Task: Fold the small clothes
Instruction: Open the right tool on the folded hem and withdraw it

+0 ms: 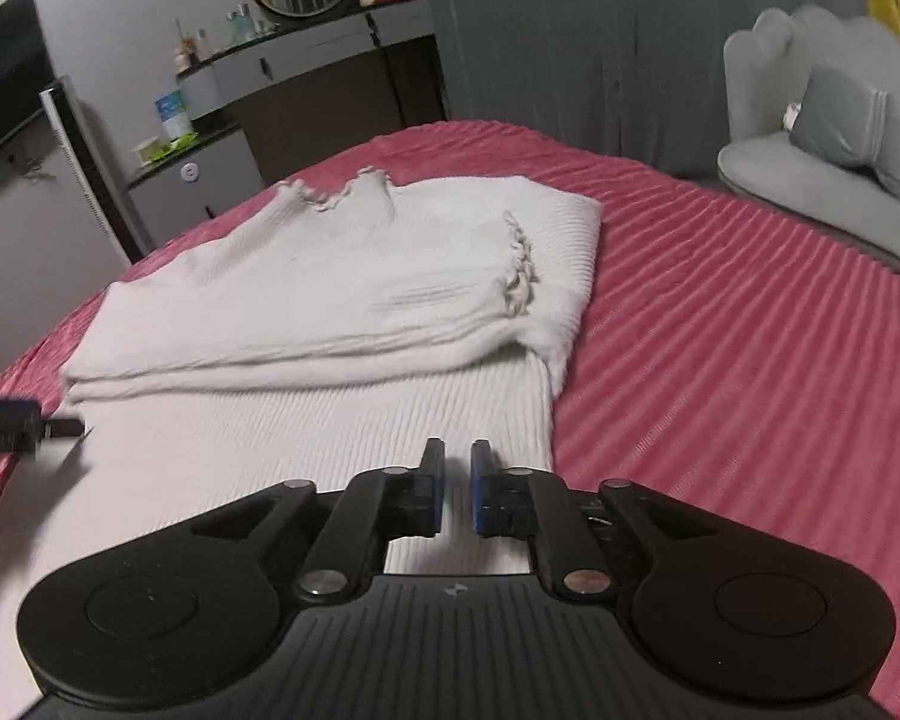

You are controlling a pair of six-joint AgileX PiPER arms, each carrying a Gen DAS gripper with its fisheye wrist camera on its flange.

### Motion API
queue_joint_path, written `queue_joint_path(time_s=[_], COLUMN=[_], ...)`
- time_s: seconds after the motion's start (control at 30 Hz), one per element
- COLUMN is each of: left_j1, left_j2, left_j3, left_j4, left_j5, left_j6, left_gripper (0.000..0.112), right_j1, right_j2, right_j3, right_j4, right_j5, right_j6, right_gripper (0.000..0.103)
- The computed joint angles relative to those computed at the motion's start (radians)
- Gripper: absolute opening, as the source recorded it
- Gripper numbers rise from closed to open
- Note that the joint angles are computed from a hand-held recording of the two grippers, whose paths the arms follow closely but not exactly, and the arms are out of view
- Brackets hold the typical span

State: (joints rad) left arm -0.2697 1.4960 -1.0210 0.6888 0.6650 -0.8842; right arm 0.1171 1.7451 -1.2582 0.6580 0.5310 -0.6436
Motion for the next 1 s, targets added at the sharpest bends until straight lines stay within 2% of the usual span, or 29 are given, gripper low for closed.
queue_joint_path(time_s=[0.03, 0.07, 0.23, 0.37, 0.63, 0.83, 1.0], left_j1=[-0.010, -0.024, -0.122, -0.193, -0.259, -0.305, -0.301], left_j2=[-0.008, -0.018, -0.033, -0.055, -0.090, -0.109, -0.186], left_j3=[-0.012, -0.020, -0.098, -0.147, -0.190, -0.206, -0.165], left_j4=[-0.001, 0.004, -0.017, -0.016, 0.018, 0.016, -0.090], left_j5=[0.018, 0.039, 0.206, 0.299, 0.393, 0.460, 0.494], left_j6=[0.003, 0.001, 0.063, 0.105, 0.081, 0.117, 0.146], left_gripper=[0.087, 0.088, 0.088, 0.091, 0.094, 0.094, 0.094], right_j1=[-0.007, -0.012, -0.043, -0.046, -0.030, -0.062, -0.116], right_j2=[-0.031, -0.066, -0.183, -0.253, -0.339, -0.387, -0.422], right_j3=[0.032, 0.072, 0.188, 0.249, 0.288, 0.309, 0.324], right_j4=[-0.001, 0.002, -0.014, -0.049, -0.092, -0.135, -0.135], right_j5=[-0.003, -0.014, 0.020, 0.039, 0.060, 0.101, 0.156], right_j6=[-0.013, -0.031, -0.046, -0.024, 0.001, 0.018, 0.019], right_gripper=[0.028, 0.030, 0.031, 0.033, 0.041, 0.041, 0.041])
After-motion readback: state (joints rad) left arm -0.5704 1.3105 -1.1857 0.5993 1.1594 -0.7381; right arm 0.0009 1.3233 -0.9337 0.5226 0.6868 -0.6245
